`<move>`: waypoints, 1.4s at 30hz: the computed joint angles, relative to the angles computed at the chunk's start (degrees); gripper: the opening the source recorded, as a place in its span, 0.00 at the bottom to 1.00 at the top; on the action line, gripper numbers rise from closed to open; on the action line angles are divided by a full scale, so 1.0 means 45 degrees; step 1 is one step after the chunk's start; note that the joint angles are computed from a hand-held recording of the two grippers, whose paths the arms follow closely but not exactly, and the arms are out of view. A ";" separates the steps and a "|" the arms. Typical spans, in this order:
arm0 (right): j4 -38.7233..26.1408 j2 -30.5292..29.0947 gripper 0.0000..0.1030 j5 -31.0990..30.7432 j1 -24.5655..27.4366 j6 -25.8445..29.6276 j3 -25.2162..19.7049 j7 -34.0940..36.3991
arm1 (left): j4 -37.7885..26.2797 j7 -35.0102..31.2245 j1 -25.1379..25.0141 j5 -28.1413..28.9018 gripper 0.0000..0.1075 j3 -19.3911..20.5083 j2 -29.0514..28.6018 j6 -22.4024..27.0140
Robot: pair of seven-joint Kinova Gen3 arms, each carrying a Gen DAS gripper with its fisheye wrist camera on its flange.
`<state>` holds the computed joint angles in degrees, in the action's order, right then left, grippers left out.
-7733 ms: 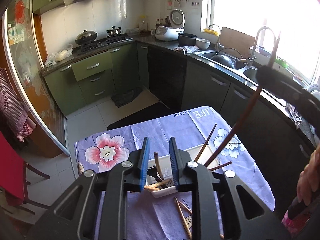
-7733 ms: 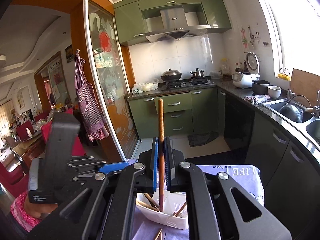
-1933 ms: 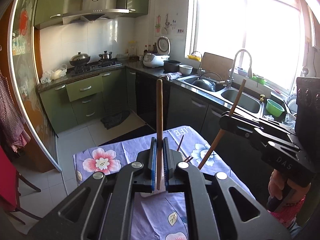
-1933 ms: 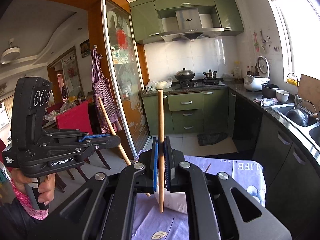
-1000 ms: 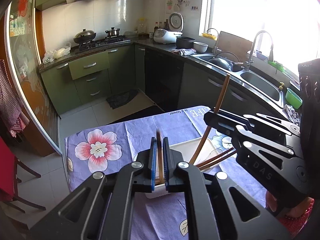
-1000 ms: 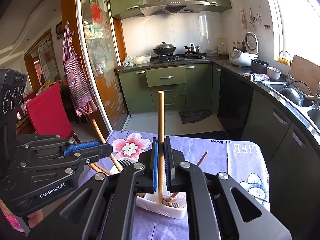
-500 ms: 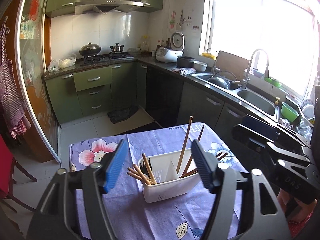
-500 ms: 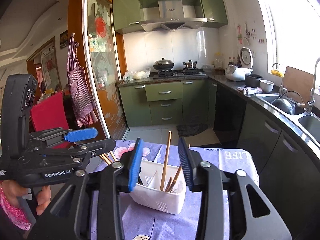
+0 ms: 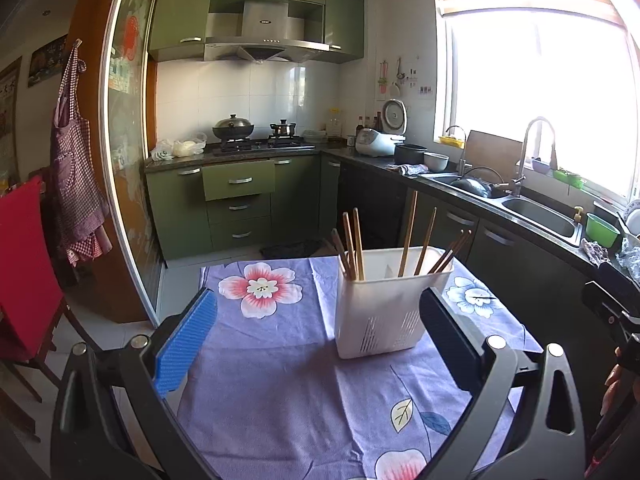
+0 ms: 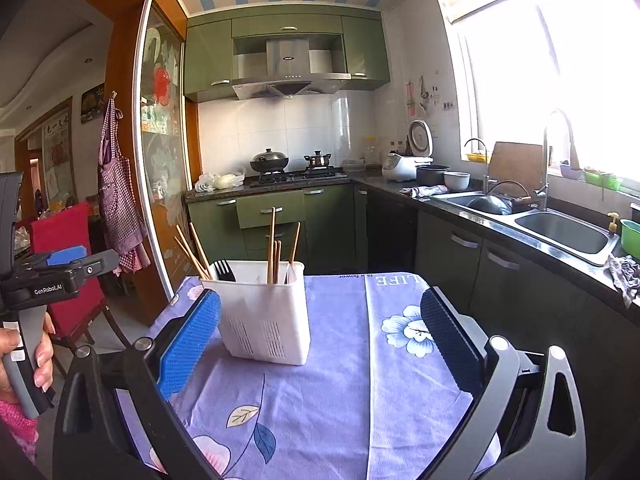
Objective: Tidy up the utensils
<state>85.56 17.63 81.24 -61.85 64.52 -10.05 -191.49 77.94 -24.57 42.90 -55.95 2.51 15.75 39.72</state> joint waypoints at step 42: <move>-0.0569 0.0594 0.96 -0.1190 -0.0647 -0.0177 0.0346 0.0617 | 0.2196 0.1080 -0.0844 0.0360 0.89 0.0993 -0.1023 0.0057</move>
<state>83.00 20.31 75.89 -64.76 63.72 -8.49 -188.71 87.82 -19.71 39.10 -54.33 6.98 11.15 39.98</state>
